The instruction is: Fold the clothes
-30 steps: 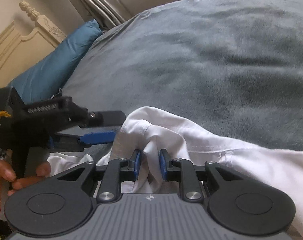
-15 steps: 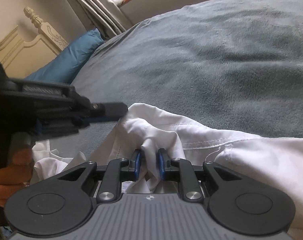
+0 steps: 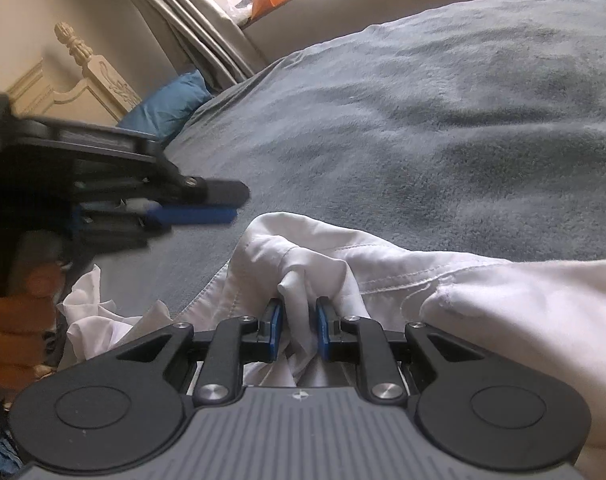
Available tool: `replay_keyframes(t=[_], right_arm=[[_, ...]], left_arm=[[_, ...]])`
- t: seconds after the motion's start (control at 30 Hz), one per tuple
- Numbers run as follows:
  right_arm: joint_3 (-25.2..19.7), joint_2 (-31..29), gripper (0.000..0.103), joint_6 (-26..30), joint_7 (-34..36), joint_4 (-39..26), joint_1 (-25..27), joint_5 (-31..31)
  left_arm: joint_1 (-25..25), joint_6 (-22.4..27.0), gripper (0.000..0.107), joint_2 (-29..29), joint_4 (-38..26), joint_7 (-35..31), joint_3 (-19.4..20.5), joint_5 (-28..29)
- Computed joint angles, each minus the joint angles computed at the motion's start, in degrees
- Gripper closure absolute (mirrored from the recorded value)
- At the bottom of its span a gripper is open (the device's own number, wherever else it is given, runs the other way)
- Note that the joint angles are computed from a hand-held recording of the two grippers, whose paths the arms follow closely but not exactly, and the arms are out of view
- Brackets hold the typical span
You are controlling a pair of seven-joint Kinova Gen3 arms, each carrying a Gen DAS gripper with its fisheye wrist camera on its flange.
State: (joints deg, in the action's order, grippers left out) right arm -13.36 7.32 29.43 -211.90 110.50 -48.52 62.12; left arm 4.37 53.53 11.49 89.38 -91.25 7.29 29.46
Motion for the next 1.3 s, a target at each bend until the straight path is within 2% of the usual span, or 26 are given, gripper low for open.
replay_keyframes(t=[0.07, 0.1, 0.2, 0.23, 0.3, 0.37, 0.43, 0.53, 0.67, 0.73, 0.8, 0.87, 0.9, 1.0, 1.1, 1.2, 1.23, 1.3], right_arm=[[-0.1, -0.4, 0.086, -0.8, -3.8, 1.4, 0.1, 3.2], [-1.7, -0.5, 0.087, -1.0, -5.9, 2.0, 1.6, 4.9], [-9.5, -0.4, 0.09, -1.1, -10.7, 3.1, 9.1, 8.8], [-12.2, -0.3, 0.09, -1.2, -12.4, 3.5, 11.7, 10.4], [-16.9, 0.1, 0.09, -1.0, -16.0, 4.1, 16.0, 14.1], [-17.9, 0.2, 0.09, -0.8, -17.0, 4.3, 16.8, 15.1], [-14.6, -0.1, 0.09, -1.3, -16.9, 4.4, 13.9, 14.6], [-6.7, -0.6, 0.09, -2.5, -15.3, 4.5, 6.8, 12.6], [3.2, -1.0, 0.09, -3.5, -11.9, 4.1, -2.1, 9.1], [8.5, -1.3, 0.09, -4.3, -7.5, 3.6, -6.5, 4.7], [13.7, -1.6, 0.09, -5.1, -2.9, 3.1, -10.9, 0.4], [17.5, -2.2, 0.09, -6.0, 1.7, 2.8, -13.8, -3.9], [17.8, -2.6, 0.089, -6.2, 4.1, 2.7, -13.8, -6.0], [14.2, -6.0, 0.087, -4.4, 11.1, 2.8, -10.0, -12.1], [14.0, -11.9, 0.082, 2.4, 18.0, 1.9, -10.0, -18.8], [9.5, -15.8, 0.063, 9.4, 25.0, 0.7, -3.1, -23.7], [8.1, -16.1, 0.059, 11.7, 27.4, 0.1, -0.5, -25.6], [5.9, -15.3, 0.059, 16.4, 32.0, -1.5, 4.8, -30.3]], left_arm=[[-0.4, 1.6, 0.066, 1.1, -0.4, 0.8, -0.3, 0.6], [-0.7, 2.2, 0.065, 1.4, -0.3, -0.1, -0.4, 1.8], [-1.9, 2.7, 0.066, 1.6, 0.8, -3.2, 0.8, 4.2], [-2.9, 1.9, 0.066, 1.2, 1.3, -3.5, 2.5, 3.6], [-7.3, 0.9, 0.075, 1.3, 2.0, -3.2, 7.7, 3.4], [-11.9, -0.8, 0.081, 1.1, 3.1, -1.9, 13.0, 3.8], [-16.9, -2.1, 0.086, 0.3, 4.4, -1.8, 18.3, 4.4], [-23.0, -2.9, 0.089, 0.7, 4.2, -1.7, 26.3, 4.1], [-29.6, -3.2, 0.093, 1.8, 3.1, -1.2, 36.9, 0.7], [-29.7, -2.8, 0.097, 2.3, 1.4, -0.5, 39.9, -3.6], [-26.6, -4.1, 0.1, 0.3, 1.2, -0.7, 39.0, -8.3], [-21.3, -5.1, 0.102, -1.9, 1.1, -1.6, 34.9, -12.9], [-18.7, -5.6, 0.102, -2.9, 1.1, -2.3, 32.8, -15.2], [-10.7, -6.1, 0.103, -4.4, 1.0, -3.1, 26.6, -22.2], [-2.7, -8.3, 0.103, -5.8, 2.3, -4.2, 20.9, -29.2], [5.2, -11.7, 0.103, -8.0, 5.2, -6.3, 15.7, -36.1], [7.9, -13.2, 0.103, -8.7, 6.4, -6.9, 13.9, -38.3], [13.2, -15.4, 0.103, -9.5, 8.0, -8.7, 10.0, -40.4]])
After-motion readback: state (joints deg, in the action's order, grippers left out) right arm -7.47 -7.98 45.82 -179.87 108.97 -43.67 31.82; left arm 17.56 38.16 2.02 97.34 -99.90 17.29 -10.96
